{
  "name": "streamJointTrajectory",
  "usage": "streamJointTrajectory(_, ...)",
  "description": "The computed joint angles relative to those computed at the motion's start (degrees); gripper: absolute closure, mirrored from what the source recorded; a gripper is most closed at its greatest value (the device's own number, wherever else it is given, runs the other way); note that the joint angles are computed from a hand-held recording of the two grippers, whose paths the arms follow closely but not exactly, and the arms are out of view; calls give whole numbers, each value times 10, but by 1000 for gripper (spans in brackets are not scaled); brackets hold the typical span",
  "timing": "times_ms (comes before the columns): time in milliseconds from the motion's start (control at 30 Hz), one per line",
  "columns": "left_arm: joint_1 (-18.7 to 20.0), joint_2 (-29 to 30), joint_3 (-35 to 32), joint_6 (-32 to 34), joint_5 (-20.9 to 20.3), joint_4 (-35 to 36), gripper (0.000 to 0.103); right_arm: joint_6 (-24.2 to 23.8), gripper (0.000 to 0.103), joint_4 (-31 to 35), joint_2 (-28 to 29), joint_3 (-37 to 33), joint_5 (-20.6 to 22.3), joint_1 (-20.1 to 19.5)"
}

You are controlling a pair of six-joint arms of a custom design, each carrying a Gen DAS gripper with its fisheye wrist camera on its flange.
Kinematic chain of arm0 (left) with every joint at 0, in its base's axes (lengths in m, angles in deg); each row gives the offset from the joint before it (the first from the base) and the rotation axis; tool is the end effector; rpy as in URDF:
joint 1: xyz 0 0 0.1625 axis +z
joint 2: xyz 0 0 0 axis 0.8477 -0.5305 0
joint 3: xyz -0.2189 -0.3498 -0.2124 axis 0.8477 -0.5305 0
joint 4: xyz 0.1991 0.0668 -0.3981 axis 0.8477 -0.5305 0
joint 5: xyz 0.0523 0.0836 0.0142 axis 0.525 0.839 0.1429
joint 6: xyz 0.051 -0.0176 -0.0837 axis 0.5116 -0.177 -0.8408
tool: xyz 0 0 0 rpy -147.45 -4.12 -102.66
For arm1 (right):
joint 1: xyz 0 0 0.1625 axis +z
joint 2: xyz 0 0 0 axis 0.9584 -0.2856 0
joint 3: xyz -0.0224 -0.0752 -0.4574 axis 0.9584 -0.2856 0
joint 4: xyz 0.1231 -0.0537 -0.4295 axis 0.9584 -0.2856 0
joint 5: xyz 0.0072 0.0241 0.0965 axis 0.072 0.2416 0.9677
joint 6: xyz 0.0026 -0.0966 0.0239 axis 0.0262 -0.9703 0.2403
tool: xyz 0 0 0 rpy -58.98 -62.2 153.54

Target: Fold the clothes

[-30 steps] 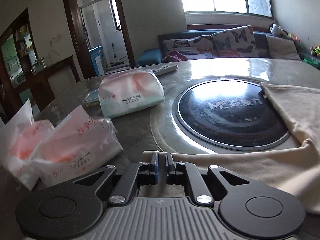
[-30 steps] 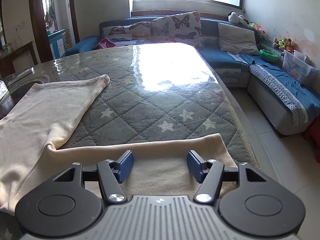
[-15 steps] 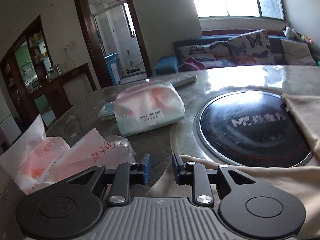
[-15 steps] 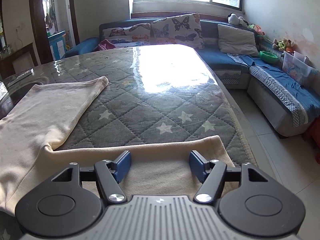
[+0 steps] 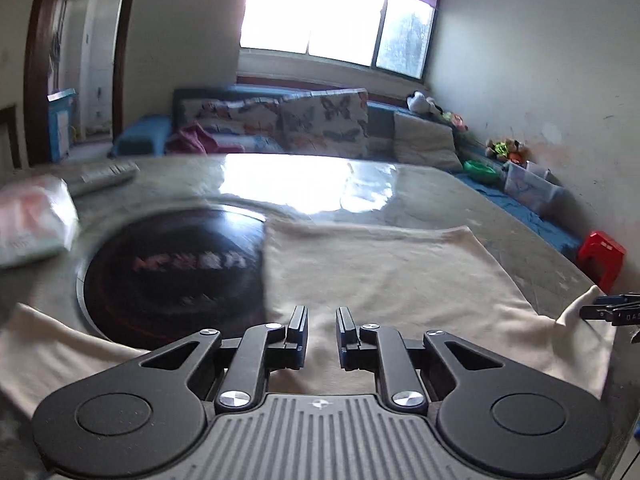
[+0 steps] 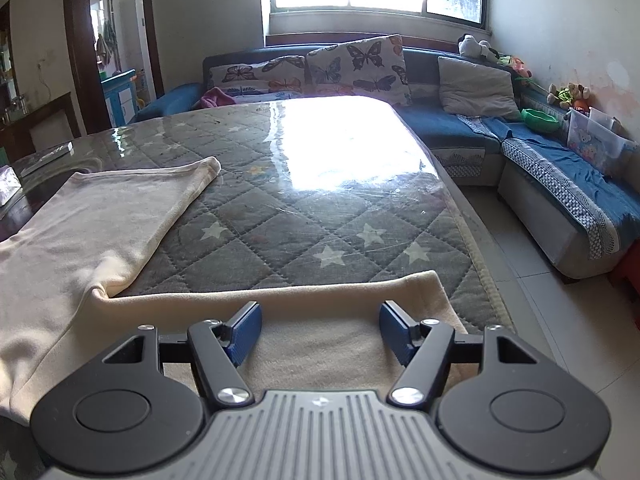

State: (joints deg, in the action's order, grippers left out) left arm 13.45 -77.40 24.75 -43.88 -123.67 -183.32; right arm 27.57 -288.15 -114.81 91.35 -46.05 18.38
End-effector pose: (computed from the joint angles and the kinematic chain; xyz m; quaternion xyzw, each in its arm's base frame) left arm -0.0416 -0.6712 0.1613 0.2385 0.8655 -0.3875 0.2097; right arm 0.1076 -0.6934 0.0723 0.1496 -0.8497 0.3797 0.3337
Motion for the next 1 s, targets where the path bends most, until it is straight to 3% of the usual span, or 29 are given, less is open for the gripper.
streamJointTrajectory(133,7,13,-7,-13,39,7,88,-3,36,-7,-2,5,8,-3)
streamJointTrajectory(300,13,0,4,-32,29,4,89,-7,36,-10,-5,8,8,-5)
streamJointTrajectory(533,-6,14,3,-18,69,-7,89,-17,36,-27,-10,20,-2,-7)
streamJointTrajectory(667,-25,14,18,10,69,-32,74,-18,36,-45,-14,29,-8,-7)
streamJointTrajectory(767,-39,11,31,24,55,-39,71,-16,40,-65,-21,40,-17,-7)
streamJointTrajectory(867,-50,9,42,19,29,-35,57,-8,44,-86,-27,53,-30,-8)
streamJointTrajectory(1000,-62,13,54,16,-1,-25,54,8,47,-106,-34,69,-37,-12)
